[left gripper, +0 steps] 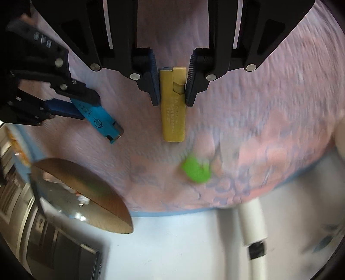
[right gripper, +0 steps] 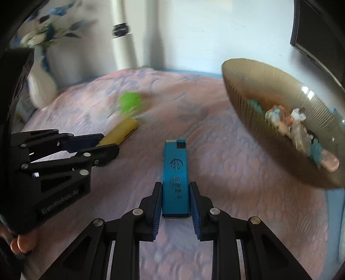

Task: Organize rigid objects
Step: 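Grasp the blue lighter with the right tool while the left tool grasps the yellow lighter, then carry both lighters over the amber bowl and open both tools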

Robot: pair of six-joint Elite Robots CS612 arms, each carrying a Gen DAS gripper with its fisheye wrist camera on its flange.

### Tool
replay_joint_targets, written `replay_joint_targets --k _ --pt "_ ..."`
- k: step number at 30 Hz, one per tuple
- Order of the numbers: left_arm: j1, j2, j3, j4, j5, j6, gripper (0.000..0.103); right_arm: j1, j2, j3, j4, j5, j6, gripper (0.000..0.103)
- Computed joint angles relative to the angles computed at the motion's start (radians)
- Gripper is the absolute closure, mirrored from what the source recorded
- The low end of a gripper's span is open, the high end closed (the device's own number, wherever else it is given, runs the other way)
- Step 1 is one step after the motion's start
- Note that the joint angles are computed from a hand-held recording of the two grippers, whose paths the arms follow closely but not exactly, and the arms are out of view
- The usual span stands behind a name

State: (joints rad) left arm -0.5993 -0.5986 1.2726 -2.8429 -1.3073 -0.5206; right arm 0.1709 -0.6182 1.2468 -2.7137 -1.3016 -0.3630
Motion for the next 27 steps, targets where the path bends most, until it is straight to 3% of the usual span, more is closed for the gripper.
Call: replay_joint_targets --k 6,10,11,13,14,15,17,18,20,22,25,27 --pt "-0.032 -0.089 0.192 -0.111 -0.044 -0.046 0.082 -0.04 -0.081 0.164 -0.043 0.086 -0.134 0.079" --pt "-0.051 -0.111 0.226 -0.095 -0.025 -0.019 0.08 -0.058 -0.102 0.199 -0.022 0.128 -0.158 0.078" --pt "-0.053 -0.11 0.225 -0.091 -0.022 -0.019 0.074 -0.06 -0.101 0.196 -0.007 0.139 -0.142 0.076" --pt "-0.054 -0.104 0.214 -0.084 -0.023 -0.029 0.067 -0.065 -0.1 0.182 0.043 0.191 -0.106 0.055" --pt "-0.057 -0.099 0.201 -0.066 -0.006 -0.029 0.063 -0.063 -0.097 0.178 0.042 0.204 -0.093 0.051" --pt "-0.06 -0.091 0.185 -0.05 0.007 -0.026 0.059 -0.058 -0.092 0.175 0.026 0.193 -0.093 0.05" --pt "-0.062 -0.073 0.156 -0.042 0.004 -0.005 0.035 -0.04 -0.082 0.178 -0.039 0.136 -0.093 0.049" --pt "-0.064 -0.069 0.151 -0.041 0.01 0.001 0.034 -0.029 -0.084 0.184 -0.062 0.097 -0.101 0.05" --pt "-0.076 -0.065 0.141 -0.013 0.059 0.02 0.039 -0.014 -0.086 0.195 -0.105 0.039 -0.129 0.057" --pt "-0.078 -0.067 0.148 -0.035 0.059 0.034 0.053 -0.012 -0.089 0.203 -0.112 0.056 -0.156 0.078" --pt "-0.074 -0.074 0.167 -0.074 0.042 0.029 0.083 -0.006 -0.095 0.218 -0.129 0.058 -0.173 0.079" --pt "-0.07 -0.077 0.178 -0.102 0.019 0.015 0.083 -0.013 -0.1 0.215 -0.092 0.104 -0.17 0.079"
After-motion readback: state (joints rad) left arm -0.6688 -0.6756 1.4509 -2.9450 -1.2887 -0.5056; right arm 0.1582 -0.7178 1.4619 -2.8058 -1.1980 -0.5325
